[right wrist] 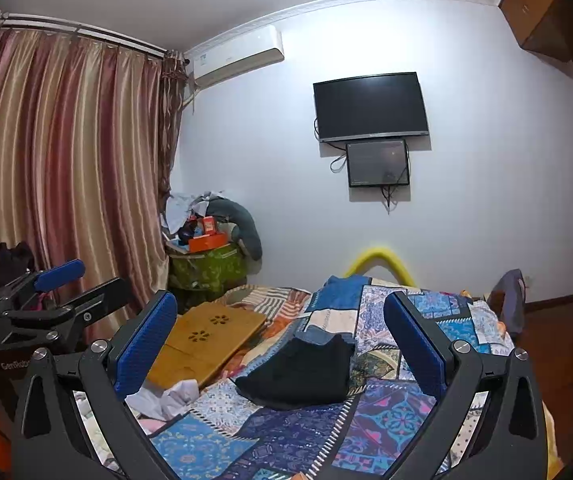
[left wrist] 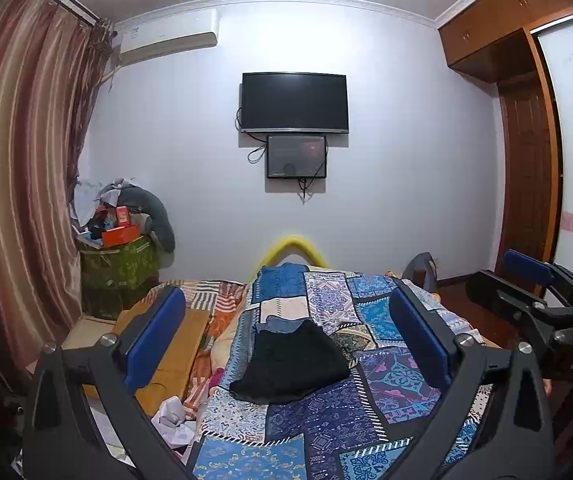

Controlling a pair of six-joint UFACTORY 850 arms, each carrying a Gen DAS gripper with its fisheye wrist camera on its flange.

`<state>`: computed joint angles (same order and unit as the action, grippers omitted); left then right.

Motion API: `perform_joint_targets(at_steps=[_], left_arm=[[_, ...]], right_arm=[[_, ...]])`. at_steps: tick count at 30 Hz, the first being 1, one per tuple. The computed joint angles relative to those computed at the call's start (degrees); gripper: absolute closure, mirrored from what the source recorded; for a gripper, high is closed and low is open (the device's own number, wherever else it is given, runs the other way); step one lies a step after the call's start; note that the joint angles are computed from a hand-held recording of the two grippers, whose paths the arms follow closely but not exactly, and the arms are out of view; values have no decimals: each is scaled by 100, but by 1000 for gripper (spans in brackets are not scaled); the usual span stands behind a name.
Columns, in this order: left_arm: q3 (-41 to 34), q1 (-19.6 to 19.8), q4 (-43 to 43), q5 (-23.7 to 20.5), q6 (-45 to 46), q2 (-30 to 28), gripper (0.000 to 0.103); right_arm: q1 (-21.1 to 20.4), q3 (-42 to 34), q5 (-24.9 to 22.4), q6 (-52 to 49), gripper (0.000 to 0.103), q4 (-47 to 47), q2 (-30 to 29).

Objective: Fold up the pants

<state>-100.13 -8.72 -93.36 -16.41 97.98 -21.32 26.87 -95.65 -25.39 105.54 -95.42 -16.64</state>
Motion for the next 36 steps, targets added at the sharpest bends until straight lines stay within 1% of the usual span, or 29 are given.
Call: perform_joint_targets(at_steps=[2,7,12,20,27,36], left_arm=[[36,-4,-134,6,170,12,0],[44,17,-37,-127,130,9,0],[37,9,-124,-123,317,2,0],[42,12,-128,-143,306,-12,0],[-75,18,248,-190,-128,-99,0],[-166,32,497,-249,-471,-172,0]], right_arm=[[-6,3,13,-85,0,106,8],[-20,5,45,-149,0,217,24],[-5,24,-59,-214,0,221,54],[-2,38,-103,-223,0,260,85],[24,22,-142,-349,0,365,85],[17,-30,-122,-500,0,508,73]])
